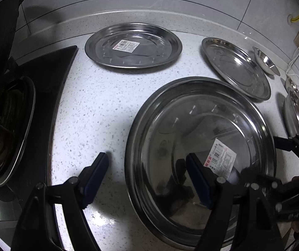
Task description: Organize plates and bowls
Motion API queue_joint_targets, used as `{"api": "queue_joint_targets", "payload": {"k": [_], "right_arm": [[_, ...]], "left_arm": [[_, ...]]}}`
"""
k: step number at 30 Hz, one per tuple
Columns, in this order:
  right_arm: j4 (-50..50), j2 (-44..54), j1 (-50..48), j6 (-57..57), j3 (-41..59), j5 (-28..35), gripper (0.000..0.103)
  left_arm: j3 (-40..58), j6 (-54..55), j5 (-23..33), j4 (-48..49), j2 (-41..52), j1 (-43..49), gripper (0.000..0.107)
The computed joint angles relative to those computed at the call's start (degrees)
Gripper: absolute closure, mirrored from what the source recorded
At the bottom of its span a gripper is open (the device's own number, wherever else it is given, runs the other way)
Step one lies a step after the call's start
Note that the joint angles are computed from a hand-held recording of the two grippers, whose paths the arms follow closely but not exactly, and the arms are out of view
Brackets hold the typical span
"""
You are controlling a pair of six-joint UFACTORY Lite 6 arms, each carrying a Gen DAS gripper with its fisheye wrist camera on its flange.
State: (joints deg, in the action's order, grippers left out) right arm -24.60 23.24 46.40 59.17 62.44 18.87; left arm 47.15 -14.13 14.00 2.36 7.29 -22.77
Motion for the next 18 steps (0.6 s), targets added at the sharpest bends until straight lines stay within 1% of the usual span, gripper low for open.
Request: {"api": "queue_joint_targets", "payload": {"k": [2, 3, 5, 6, 8, 9, 10, 11, 12, 13, 15, 18], "right_arm": [[-3.99, -0.72, 0.17, 3.89, -0.65, 0.70, 0.024], [-5.16, -1.10, 0.11, 4.84, -1.01, 0.94, 0.027], [-6.94, -1.77, 0.04, 6.12, -1.65, 1.29, 0.038], [-7.99, -2.04, 0.07, 7.00, -1.90, 1.56, 0.041], [-9.77, -2.86, -0.13, 8.60, -2.70, 1.74, 0.054], [-10.61, -3.23, -0.29, 9.48, -3.05, 1.92, 0.057], [-11.10, -3.60, -0.46, 9.94, -3.39, 2.12, 0.065], [-11.49, -4.05, -0.80, 10.32, -3.80, 2.14, 0.071], [-11.55, -4.58, -1.20, 10.46, -4.35, 1.84, 0.074], [-11.51, -5.15, -1.61, 10.51, -4.97, 1.43, 0.078], [-12.40, -6.10, -1.88, 11.73, -6.26, 0.74, 0.080], [-14.56, -7.42, -2.17, 14.50, -8.12, -0.54, 0.084]], "left_arm": [[0.37, 0.17, 0.35, -0.36, 0.23, 0.06, 0.032], [0.37, 0.98, 0.20, -1.21, 0.25, 0.23, 0.032], [0.23, 3.37, -0.15, -3.37, 0.18, 0.63, 0.034], [0.22, 4.26, -0.21, -3.97, 0.19, 0.71, 0.034], [0.18, 4.84, -0.10, -3.67, 0.17, 0.60, 0.035], [-0.01, 4.62, -0.18, -2.94, -0.09, 0.34, 0.044], [-0.07, 4.00, -0.09, -1.85, -0.29, 0.03, 0.049], [-0.12, 2.18, 0.22, 0.56, -0.53, -0.50, 0.058], [-0.02, -0.98, 0.71, 3.82, -0.50, -0.81, 0.064], [-0.23, -3.60, 0.81, 6.45, -0.77, -0.77, 0.068], [-0.38, -4.85, 1.11, 7.68, -1.06, -0.22, 0.080], [-0.28, -0.55, 1.81, 3.75, -1.33, 1.38, 0.088]]}}
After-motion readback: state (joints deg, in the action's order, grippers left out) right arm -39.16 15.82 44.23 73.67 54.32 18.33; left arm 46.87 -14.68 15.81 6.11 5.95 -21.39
